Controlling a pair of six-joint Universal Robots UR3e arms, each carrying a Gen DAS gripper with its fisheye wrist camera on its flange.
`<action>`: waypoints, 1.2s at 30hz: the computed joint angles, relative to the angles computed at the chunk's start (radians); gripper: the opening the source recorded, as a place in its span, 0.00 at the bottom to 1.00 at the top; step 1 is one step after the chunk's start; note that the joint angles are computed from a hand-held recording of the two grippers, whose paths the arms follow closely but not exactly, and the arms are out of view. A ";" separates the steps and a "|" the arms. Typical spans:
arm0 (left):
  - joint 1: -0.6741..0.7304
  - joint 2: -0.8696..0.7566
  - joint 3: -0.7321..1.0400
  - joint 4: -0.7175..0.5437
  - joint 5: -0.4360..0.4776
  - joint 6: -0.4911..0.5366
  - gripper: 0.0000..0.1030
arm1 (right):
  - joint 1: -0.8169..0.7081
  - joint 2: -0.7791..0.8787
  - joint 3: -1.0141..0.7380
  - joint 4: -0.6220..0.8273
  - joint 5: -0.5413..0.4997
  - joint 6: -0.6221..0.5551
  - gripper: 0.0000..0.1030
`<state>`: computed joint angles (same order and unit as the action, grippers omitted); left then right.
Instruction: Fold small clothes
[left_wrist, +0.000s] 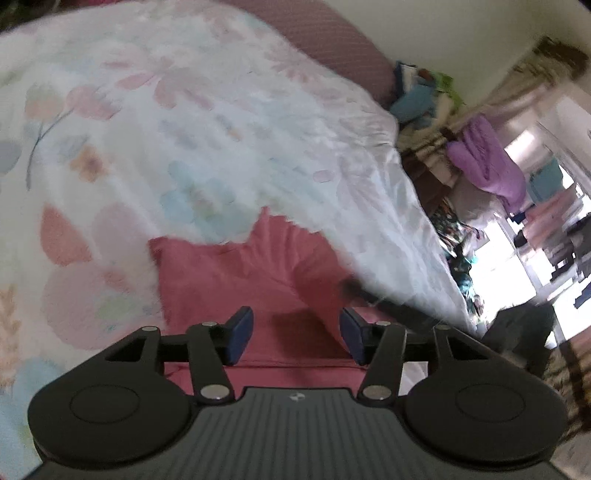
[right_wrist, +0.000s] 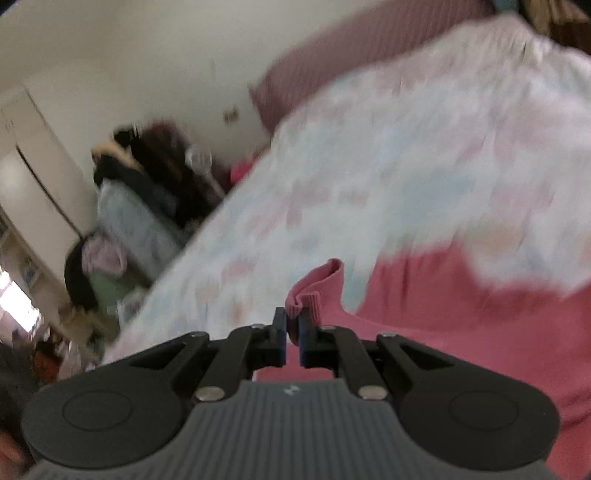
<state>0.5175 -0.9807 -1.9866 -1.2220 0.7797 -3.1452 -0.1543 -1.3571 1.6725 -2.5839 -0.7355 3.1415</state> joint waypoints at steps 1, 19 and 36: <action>0.012 -0.007 -0.020 -0.001 -0.006 0.002 0.60 | 0.043 0.027 0.020 -0.021 -0.029 0.000 0.01; -0.225 -0.501 -0.139 0.671 0.187 -0.315 0.60 | -0.130 -0.205 0.350 0.093 -0.120 -0.358 0.42; -0.601 -0.678 0.633 0.348 0.491 -0.289 0.02 | -0.519 -0.379 0.555 0.155 -0.112 -0.589 0.22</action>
